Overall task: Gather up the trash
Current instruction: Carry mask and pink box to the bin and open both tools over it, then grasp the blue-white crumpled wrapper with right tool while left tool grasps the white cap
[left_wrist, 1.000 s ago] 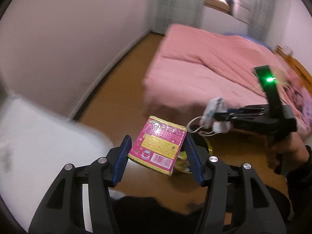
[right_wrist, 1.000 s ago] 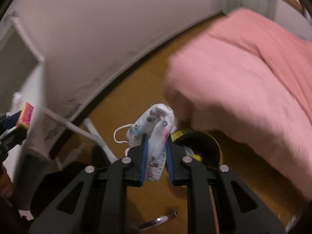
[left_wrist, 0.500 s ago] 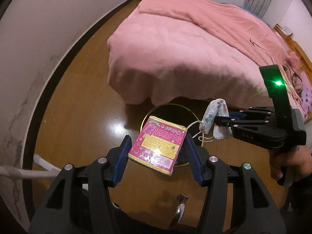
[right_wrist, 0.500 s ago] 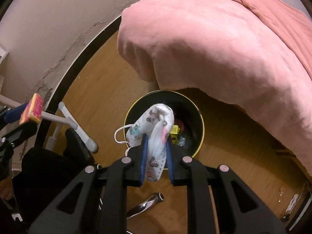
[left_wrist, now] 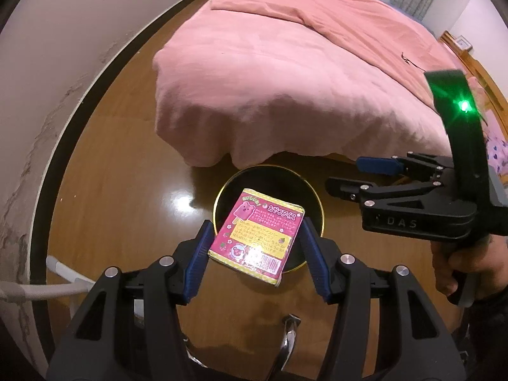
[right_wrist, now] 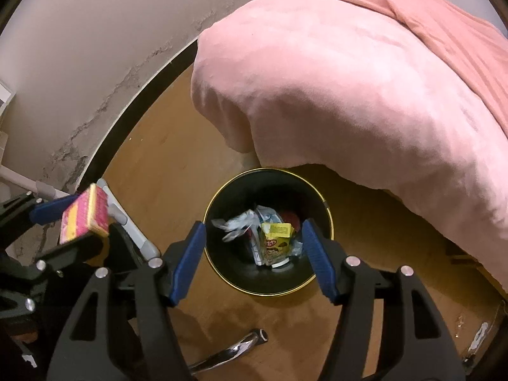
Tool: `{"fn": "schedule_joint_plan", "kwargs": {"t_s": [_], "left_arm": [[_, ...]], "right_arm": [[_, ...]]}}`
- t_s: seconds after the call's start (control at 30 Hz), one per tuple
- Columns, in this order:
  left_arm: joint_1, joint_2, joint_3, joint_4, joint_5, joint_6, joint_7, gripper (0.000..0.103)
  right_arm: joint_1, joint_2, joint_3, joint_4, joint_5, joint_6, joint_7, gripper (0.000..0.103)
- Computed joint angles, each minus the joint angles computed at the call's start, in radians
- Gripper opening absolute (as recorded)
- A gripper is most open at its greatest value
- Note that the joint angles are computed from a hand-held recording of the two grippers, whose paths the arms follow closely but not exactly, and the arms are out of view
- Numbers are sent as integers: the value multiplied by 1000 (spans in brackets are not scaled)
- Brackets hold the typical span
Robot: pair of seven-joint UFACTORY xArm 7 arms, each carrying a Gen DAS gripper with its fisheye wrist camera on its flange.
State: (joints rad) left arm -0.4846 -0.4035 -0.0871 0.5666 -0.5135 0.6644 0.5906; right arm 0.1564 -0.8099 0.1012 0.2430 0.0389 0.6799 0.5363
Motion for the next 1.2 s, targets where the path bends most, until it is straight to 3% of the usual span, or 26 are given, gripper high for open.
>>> {"fn": "schedule_joint_plan", "kwargs": {"t_s": [0.23,0.3,0.43,0.67,0.8,0.97,1.1,1.2], "left_arm": [[-27,73,-5,72,-67,63,33,54],[-22,92,-23,96,-63,76,25,57],[-21,85,-44,113,-61,66,19,78],[-2,-40,-7,108,-50,99,16,82],[63,-200,48,90,18,148,-6,89],[198,-399,162,96,132,250,-3,91],[360,-483,304,155,241,328,48,91],[492,-450,404,229,314,342,82,91]], "right_arm": [[-48,-157,8,-9,-29,117,51,62],[-59,-195,9,-4,-36,150,61,62],[-75,-261,17,14,-53,207,78,62],[-53,-265,56,101,-61,263,94,62],[-4,-180,91,186,-47,232,99,63],[71,50,165,387,-45,128,93,66],[136,279,228,603,-72,28,78,70],[196,500,277,811,-117,-26,56,71]]}}
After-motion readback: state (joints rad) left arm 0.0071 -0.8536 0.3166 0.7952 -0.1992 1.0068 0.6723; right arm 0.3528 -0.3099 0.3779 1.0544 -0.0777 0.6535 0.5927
